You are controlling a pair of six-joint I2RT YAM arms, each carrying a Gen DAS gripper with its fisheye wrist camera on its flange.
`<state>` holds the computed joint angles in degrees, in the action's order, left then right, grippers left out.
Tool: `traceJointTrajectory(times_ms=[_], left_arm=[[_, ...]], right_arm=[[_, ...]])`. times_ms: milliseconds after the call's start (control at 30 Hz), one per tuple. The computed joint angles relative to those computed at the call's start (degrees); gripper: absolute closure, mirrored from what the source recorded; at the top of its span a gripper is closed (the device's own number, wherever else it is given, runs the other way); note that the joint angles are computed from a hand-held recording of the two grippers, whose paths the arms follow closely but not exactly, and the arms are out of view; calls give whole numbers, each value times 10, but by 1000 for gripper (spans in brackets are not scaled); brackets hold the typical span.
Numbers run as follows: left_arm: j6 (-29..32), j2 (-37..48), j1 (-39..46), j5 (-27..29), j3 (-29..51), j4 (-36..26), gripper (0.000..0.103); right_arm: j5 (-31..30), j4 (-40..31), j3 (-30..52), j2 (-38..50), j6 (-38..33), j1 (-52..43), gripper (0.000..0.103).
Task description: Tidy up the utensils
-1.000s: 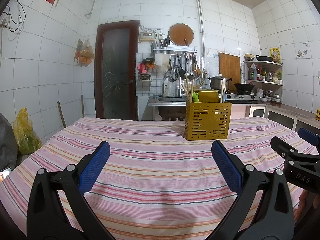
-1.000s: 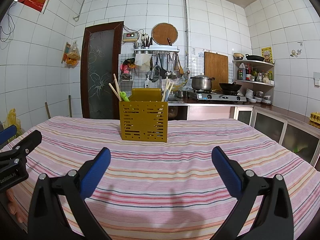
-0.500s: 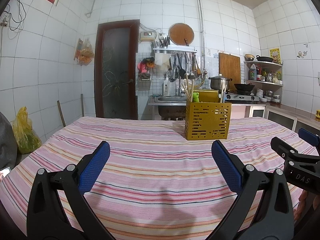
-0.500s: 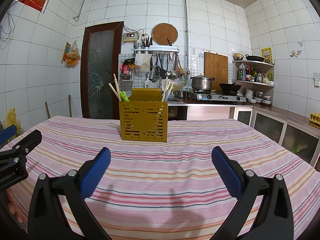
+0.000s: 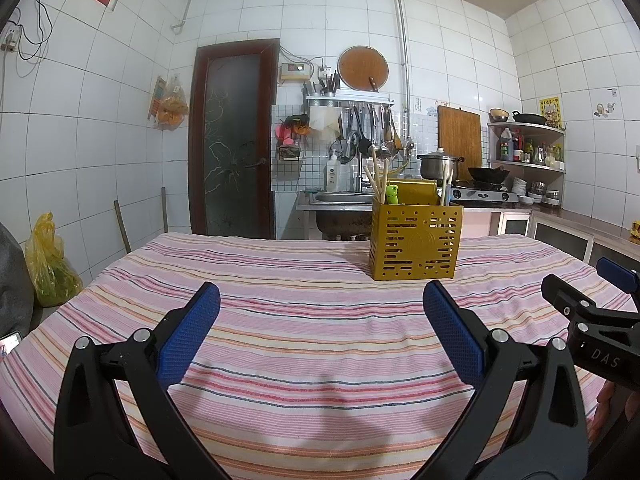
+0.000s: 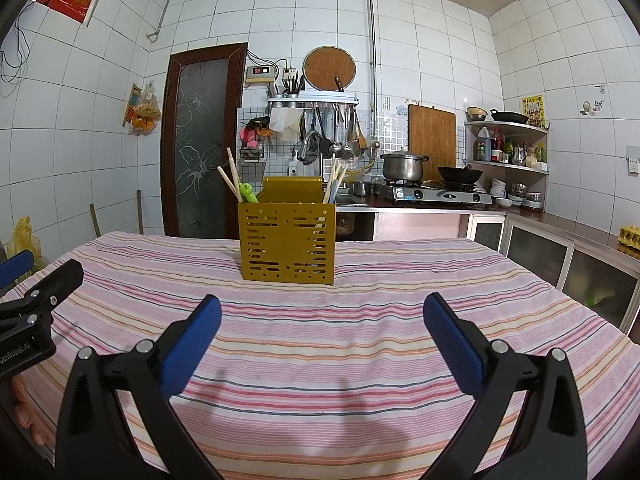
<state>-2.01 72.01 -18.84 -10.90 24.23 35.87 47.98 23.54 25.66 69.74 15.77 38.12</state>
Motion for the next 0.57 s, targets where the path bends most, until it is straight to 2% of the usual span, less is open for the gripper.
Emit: traceJointTrajectory(times_ms=[567], left_arm=[[0, 2, 2, 3, 1, 3, 5]], right_arm=[[-1, -3, -1, -4, -1, -2, 4]])
